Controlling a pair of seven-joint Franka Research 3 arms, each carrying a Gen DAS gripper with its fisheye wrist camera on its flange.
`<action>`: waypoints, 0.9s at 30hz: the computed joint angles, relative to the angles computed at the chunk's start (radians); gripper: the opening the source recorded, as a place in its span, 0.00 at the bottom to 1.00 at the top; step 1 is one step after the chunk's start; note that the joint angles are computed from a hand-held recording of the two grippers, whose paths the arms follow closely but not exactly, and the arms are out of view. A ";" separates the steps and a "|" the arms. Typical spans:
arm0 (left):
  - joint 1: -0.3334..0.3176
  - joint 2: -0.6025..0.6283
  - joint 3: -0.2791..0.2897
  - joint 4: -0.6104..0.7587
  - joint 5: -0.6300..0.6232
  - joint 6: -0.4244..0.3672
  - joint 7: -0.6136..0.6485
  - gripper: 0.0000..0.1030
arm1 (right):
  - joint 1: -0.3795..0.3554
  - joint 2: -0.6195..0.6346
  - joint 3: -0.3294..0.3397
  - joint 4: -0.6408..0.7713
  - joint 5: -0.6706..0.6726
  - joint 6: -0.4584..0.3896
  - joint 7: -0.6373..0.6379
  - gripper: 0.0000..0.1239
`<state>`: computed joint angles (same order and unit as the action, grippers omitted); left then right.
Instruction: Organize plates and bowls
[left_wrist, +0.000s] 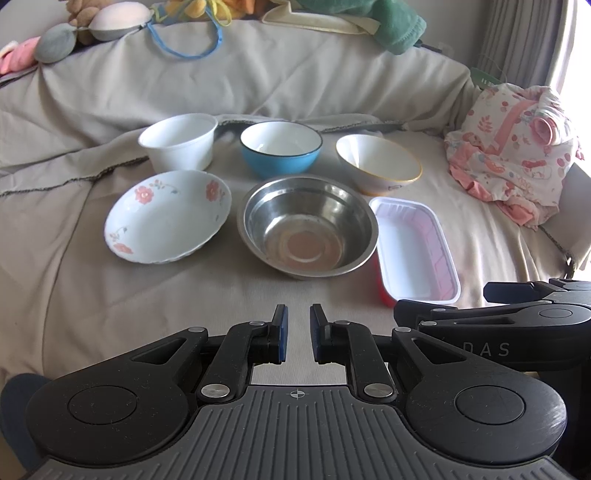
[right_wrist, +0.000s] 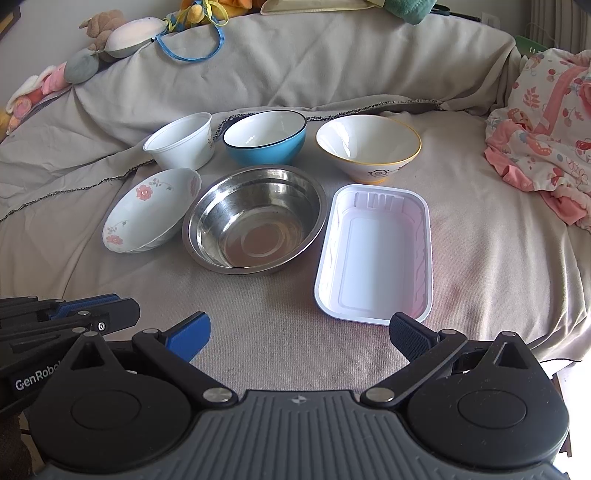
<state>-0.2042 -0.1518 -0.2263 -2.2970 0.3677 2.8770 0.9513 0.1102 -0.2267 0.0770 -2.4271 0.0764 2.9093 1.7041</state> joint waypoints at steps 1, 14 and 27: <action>-0.001 0.000 0.001 0.000 -0.002 0.001 0.002 0.15 | -0.001 -0.001 0.001 -0.001 -0.001 0.001 0.002 0.83; -0.008 -0.003 0.005 0.003 -0.031 -0.006 0.027 0.15 | 0.001 0.000 -0.001 -0.002 0.000 0.001 0.000 0.83; -0.007 -0.003 0.005 0.002 -0.035 -0.005 0.030 0.15 | 0.002 -0.002 -0.001 -0.004 0.003 0.000 -0.001 0.83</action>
<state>-0.2113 -0.1549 -0.2215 -2.2945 0.3327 2.8722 0.9813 0.1127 -0.2287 0.0764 -2.4312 0.0793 2.9093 1.7033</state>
